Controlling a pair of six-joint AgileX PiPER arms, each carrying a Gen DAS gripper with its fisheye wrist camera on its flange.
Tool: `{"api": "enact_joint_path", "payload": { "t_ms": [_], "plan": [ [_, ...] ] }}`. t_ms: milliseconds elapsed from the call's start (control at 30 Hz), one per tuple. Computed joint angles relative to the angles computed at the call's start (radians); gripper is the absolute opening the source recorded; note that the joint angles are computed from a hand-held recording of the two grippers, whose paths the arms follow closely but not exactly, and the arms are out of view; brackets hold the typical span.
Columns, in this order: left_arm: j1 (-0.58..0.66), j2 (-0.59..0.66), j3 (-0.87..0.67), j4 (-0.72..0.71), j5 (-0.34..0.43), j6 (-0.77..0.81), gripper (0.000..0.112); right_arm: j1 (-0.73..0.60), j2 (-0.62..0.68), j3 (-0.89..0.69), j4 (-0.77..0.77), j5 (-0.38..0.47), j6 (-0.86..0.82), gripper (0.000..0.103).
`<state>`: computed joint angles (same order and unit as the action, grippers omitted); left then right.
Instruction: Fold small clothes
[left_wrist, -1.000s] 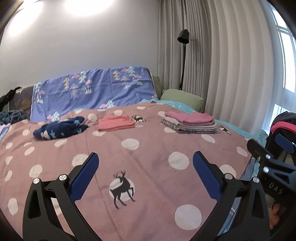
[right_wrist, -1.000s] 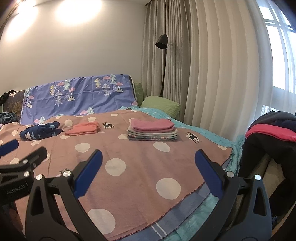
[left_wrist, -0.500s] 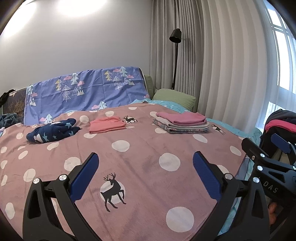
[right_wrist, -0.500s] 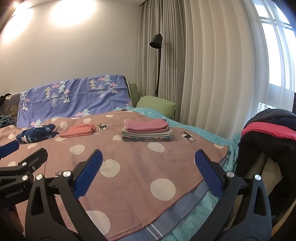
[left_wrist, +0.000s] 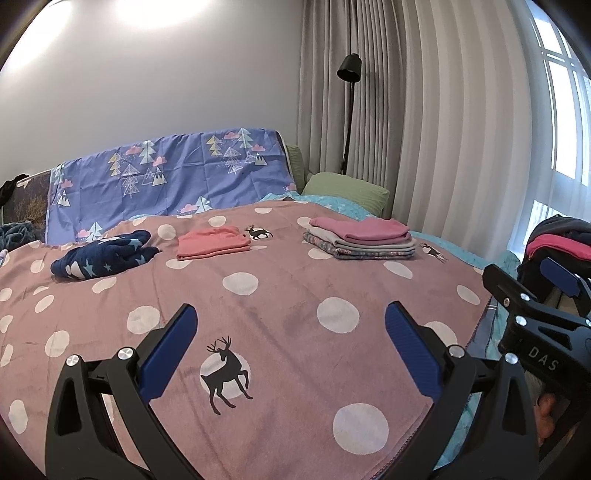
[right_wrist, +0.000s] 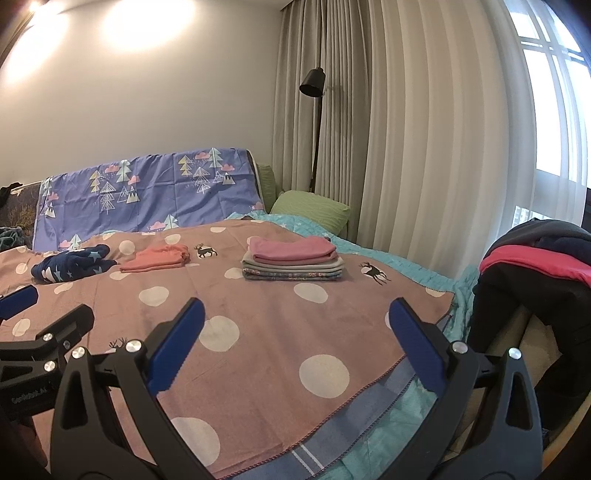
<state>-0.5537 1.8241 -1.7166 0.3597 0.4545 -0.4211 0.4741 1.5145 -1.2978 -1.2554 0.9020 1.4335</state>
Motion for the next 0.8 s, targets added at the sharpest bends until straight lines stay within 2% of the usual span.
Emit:
{"api": "enact_joint_path", "payload": {
  "t_ms": [800],
  "plan": [
    [-0.005, 0.010, -0.005, -0.012, 0.036, 0.031, 0.102, -0.006, 0.006, -0.002, 0.030, -0.010, -0.017, 0.101]
  ]
}}
